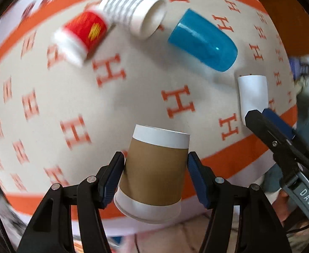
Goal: Flip cup upside down
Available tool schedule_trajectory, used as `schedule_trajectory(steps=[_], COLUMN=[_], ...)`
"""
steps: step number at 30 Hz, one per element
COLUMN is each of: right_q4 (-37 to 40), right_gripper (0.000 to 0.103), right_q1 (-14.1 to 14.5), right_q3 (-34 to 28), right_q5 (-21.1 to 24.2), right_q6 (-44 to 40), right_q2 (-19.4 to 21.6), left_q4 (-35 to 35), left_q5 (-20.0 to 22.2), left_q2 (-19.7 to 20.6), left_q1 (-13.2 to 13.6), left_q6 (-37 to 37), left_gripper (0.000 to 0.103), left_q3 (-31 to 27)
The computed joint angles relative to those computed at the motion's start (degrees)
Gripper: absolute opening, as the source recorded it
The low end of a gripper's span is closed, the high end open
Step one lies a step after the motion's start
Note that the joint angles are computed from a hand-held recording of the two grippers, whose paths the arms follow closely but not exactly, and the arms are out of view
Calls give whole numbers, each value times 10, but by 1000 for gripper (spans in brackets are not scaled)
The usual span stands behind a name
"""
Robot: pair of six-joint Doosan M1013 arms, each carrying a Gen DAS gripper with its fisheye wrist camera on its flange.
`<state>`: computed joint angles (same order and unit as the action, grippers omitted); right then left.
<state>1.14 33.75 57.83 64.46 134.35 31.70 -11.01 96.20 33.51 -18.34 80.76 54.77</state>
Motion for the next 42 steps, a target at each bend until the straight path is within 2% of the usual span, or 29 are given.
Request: schedule_trajectory(steps=[5, 9, 15, 19, 21, 24, 33, 36, 39, 42], right_q4=[16, 35, 41, 47, 49, 51, 78, 88, 96, 98], right_gripper=[75, 75, 75, 75, 75, 75, 75, 75, 75, 75], right_q1=[1, 0, 0, -2, -2, -3, -3, -1, 1, 7], right_q3=[18, 28, 37, 41, 41, 41, 43, 45, 46, 41], right_q5=[14, 25, 34, 37, 39, 40, 32, 22, 17, 19], right_q6=[-26, -48, -69, -80, -84, -91, -116, -119, -118, -112], right_q2=[-8, -11, -14, -15, -15, -17, -26, -31, -34, -33], left_q4=[-43, -68, -85, -78, -77, -68, -20, 8, 52, 58], left_q5=[-78, -127, -179, -196, -197, -206, -221, -220, -239, -258], left_q2=[-52, -77, -92, -96, -97, -102, -124, -138, -158, -178], left_q1=[8, 13, 15, 10, 8, 7, -5, -7, -17, -15], left_q6=[-99, -162, -212, -230, -239, -249, -237, -220, -194, -167], left_gripper=[60, 60, 61, 62, 68, 76, 83, 84, 84, 84], left_q3=[103, 160, 198, 209, 211, 215, 209, 207, 215, 227])
